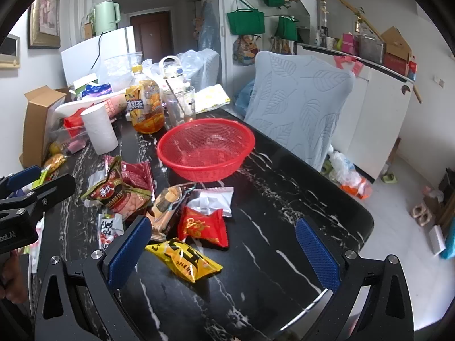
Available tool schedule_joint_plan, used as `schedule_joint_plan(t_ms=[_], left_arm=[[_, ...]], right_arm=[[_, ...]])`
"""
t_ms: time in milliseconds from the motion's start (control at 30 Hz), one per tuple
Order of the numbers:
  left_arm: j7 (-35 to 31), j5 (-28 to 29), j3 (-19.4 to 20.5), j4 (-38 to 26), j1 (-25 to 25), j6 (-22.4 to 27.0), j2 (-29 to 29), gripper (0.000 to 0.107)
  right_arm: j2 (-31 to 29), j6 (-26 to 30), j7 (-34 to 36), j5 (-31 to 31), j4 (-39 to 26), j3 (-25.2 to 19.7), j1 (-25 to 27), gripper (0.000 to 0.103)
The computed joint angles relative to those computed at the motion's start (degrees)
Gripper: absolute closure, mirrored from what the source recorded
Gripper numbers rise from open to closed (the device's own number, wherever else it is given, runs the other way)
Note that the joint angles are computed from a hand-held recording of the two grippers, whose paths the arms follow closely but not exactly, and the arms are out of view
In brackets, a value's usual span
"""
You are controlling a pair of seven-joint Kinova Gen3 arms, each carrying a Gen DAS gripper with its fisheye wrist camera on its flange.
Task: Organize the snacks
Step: 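Grasp the white peanut bag with the left tool while the right tool grasps the yellow chip bag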
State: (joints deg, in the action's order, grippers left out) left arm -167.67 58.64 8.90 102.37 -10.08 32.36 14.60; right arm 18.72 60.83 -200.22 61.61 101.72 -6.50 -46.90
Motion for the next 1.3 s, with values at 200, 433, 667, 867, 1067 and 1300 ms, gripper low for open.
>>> schedule_joint_plan(t_ms=[200,433,667,867,1067,1300], left_arm=[[-1.0,0.5,-0.1,0.6,0.1,0.6,-0.4,0.004],[2.1,-1.6,-0.6,0.8,1.2,0.4,0.1,0.004],[6.1,-4.9,-0.1,1.1,1.9,-0.5,1.3,0.004],[8.1,-7.2,1.1,1.5,1.7,-1.1,2.7,0.004],[7.6,-6.9,2.5,1.8,0.3,-1.1,3.8,0.004],[3.5,-4.4,4.1,2.0,-1.1,-2.3,5.7,0.005]], right_arm=[[-0.8,-3.0,-1.1,0.6,1.7,-0.2,0.7,0.000],[-1.3,-5.0,-1.9,1.6,3.4,-0.5,1.2,0.000],[-1.3,-9.0,-1.6,2.1,5.2,-0.5,2.2,0.000],[-1.2,-12.3,-1.8,2.5,7.1,-0.1,3.2,0.000],[-1.3,-18.8,-1.2,3.0,9.1,0.5,4.9,0.000],[-0.2,-26.8,-0.5,4.5,9.9,2.1,6.4,0.004]])
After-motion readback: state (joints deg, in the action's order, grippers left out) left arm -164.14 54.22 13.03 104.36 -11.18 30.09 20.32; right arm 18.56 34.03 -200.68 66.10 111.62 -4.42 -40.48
